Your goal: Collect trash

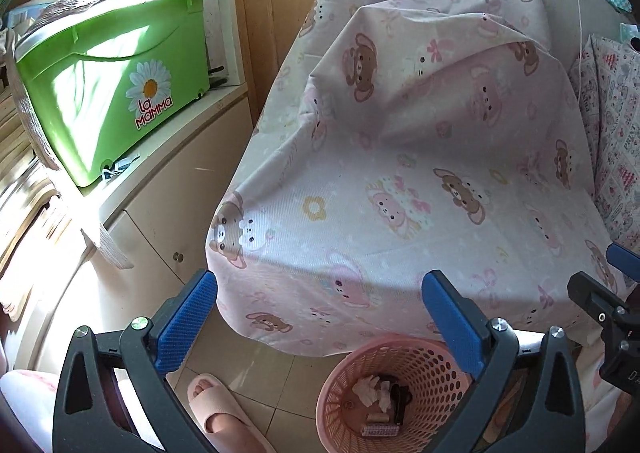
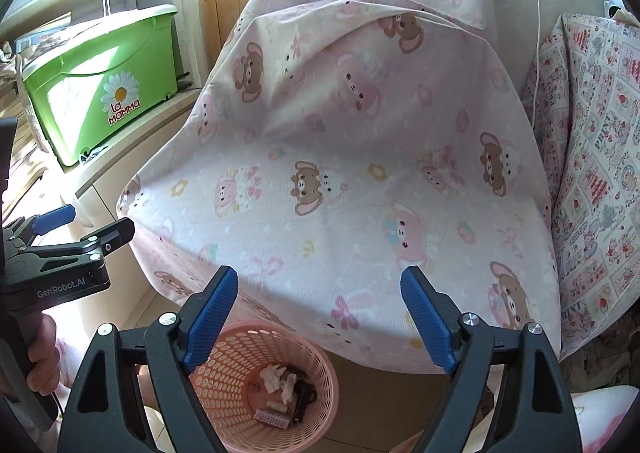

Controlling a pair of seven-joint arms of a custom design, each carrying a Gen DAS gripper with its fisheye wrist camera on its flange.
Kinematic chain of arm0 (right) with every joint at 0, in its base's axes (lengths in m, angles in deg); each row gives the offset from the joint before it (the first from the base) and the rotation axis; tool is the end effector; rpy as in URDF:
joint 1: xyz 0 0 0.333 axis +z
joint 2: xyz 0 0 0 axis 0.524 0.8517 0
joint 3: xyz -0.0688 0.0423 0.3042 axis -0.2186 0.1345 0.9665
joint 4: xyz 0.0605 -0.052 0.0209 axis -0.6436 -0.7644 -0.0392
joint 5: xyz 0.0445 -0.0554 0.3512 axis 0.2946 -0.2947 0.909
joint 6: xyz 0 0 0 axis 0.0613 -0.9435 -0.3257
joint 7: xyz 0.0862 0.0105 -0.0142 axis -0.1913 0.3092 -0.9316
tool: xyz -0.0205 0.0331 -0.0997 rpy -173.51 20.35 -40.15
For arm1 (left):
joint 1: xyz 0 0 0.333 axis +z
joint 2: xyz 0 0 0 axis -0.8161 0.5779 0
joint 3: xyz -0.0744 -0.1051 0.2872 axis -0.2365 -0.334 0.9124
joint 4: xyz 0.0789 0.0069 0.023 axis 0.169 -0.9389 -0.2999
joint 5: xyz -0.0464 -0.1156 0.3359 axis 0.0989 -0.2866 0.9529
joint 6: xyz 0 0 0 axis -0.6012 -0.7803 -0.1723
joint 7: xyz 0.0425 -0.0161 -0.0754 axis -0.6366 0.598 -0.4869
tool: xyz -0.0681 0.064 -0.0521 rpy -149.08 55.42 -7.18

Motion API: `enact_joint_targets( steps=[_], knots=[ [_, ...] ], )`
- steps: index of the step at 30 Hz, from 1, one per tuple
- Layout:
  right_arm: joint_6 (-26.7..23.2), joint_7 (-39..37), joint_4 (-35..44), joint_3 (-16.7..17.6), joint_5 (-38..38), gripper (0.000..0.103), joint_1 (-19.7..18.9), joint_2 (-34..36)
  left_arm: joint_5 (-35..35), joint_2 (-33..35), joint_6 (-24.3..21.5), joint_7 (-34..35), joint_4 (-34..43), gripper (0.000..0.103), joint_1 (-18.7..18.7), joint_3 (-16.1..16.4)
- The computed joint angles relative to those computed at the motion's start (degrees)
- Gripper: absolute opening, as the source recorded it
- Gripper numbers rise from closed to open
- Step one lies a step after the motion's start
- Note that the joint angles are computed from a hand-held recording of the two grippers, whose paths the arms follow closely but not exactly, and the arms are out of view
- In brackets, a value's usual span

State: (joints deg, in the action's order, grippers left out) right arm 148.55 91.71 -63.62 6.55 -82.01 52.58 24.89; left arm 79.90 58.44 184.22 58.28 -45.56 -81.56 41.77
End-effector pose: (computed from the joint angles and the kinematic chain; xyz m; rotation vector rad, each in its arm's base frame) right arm 0.5836 0.2210 0.5419 -1.6890 1.7613 -0.7713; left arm 0.6383 -0.3716 0.5447 -1.6278 1.8580 -0.7625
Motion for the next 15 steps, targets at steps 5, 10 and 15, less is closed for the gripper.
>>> enact_joint_targets(
  steps=[5, 10, 15],
  knots=[
    [-0.1, 0.9, -0.1, -0.1, -0.7, 0.085, 0.0, -0.2, 0.9, 0.4, 0.0, 0.3, 0.6, 0.101, -0.6, 0.1],
    [-0.7, 1.5, -0.3, 0.0, -1.0, 0.085, -0.1, -0.3, -1.2, 1.4, -0.6, 0.8, 1.9, 0.101, -0.1, -0.4],
    [-0.1, 1.7, -0.7, 0.1, -0.1, 0.085, -0.5, -0.5, -0.7, 1.2, 0.2, 0.4, 1.3, 0.101, -0.5, 0.2]
  ],
)
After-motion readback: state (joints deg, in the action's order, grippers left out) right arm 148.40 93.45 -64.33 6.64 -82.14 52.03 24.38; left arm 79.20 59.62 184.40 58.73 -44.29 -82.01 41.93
